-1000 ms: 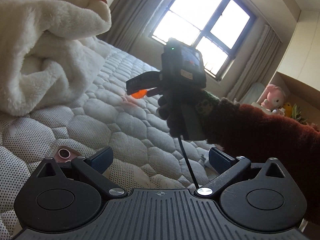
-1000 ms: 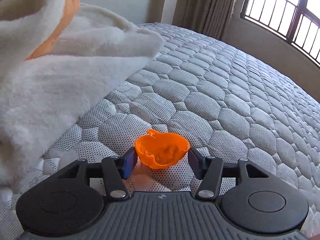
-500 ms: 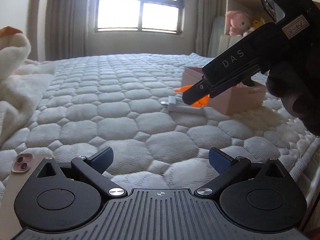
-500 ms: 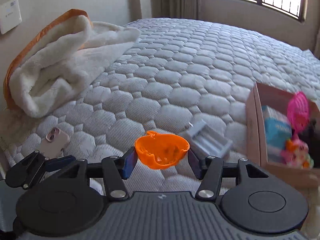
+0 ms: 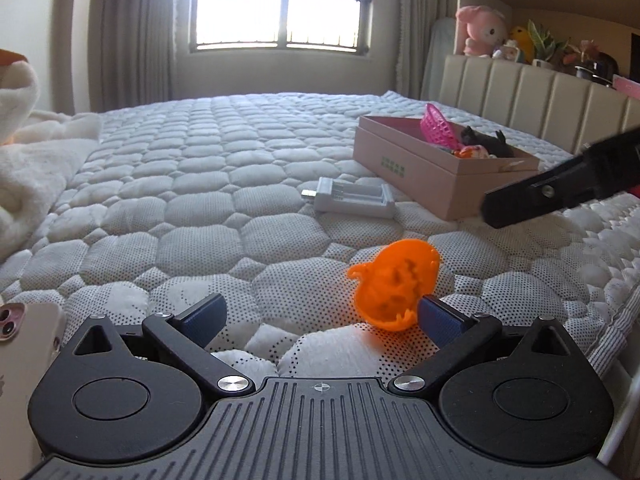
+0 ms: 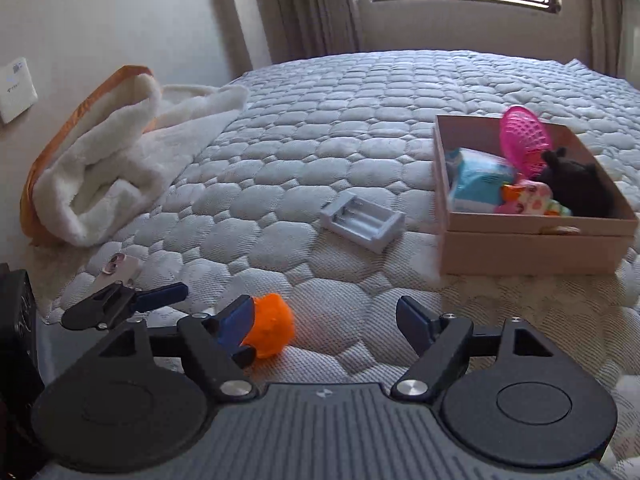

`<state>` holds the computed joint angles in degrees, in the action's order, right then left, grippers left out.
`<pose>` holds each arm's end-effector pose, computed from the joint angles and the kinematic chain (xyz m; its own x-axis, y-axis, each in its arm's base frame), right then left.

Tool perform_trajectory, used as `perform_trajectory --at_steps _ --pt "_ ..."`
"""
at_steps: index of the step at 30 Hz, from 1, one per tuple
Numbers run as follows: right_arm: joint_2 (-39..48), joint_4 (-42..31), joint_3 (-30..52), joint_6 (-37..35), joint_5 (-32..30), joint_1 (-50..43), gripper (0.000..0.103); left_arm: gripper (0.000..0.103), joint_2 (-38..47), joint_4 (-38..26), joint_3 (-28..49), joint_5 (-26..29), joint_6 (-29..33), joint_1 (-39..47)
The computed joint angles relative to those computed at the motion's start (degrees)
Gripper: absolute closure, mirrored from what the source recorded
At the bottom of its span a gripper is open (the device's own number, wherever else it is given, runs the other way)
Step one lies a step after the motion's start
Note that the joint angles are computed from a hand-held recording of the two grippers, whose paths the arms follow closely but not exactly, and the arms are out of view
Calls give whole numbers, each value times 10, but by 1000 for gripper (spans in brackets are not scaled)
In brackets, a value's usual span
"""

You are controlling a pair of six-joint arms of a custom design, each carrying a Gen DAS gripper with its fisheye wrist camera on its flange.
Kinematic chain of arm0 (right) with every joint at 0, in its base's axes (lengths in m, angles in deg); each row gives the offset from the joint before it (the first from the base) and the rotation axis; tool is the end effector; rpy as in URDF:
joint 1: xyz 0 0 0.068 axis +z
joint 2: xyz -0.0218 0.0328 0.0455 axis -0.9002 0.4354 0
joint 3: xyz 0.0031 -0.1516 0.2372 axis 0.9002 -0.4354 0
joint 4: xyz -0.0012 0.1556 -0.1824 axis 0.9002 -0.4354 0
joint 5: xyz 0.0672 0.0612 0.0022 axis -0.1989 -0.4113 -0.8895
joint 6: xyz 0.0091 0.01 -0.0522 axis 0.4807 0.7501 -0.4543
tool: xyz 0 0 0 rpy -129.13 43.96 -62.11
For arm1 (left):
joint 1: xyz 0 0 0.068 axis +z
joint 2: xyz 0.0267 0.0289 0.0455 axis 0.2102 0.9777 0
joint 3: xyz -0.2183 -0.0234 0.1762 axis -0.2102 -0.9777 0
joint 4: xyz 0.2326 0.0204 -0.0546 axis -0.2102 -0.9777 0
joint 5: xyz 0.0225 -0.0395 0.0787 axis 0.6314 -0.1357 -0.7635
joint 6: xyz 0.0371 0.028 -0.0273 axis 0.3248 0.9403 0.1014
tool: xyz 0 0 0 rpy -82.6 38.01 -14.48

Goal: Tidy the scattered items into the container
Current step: 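Pass the orange toy piece from the right tool into the left tool, then grasp the white battery charger with the right tool while the left tool holds the orange piece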

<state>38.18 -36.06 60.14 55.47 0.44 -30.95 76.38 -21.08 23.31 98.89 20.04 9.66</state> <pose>0.2868 0.1831 0.1943 -0.6794 -0.0433 -0.7325 -0.2584 0.9484 0.1836 0.3213 -0.0248 0.0863 -0.5099 0.1572 -0.8458 0.3724 0.9266 -0.0523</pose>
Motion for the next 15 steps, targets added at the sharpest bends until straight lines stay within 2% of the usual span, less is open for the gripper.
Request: perform_trajectory --at_steps 4,8,13,15 --pt "-48 100 -120 -14 96 15 18 0 -5 -39 10 -14 -50 -23" --pt "-48 240 -223 -50 194 49 8 0 -12 -50 8 -111 -81 -61" --pt "-5 394 -309 -75 217 58 4 0 -44 -77 2 -159 -100 -81" --pt "19 442 -329 -79 221 58 4 0 -55 -72 -7 -152 -113 -86"
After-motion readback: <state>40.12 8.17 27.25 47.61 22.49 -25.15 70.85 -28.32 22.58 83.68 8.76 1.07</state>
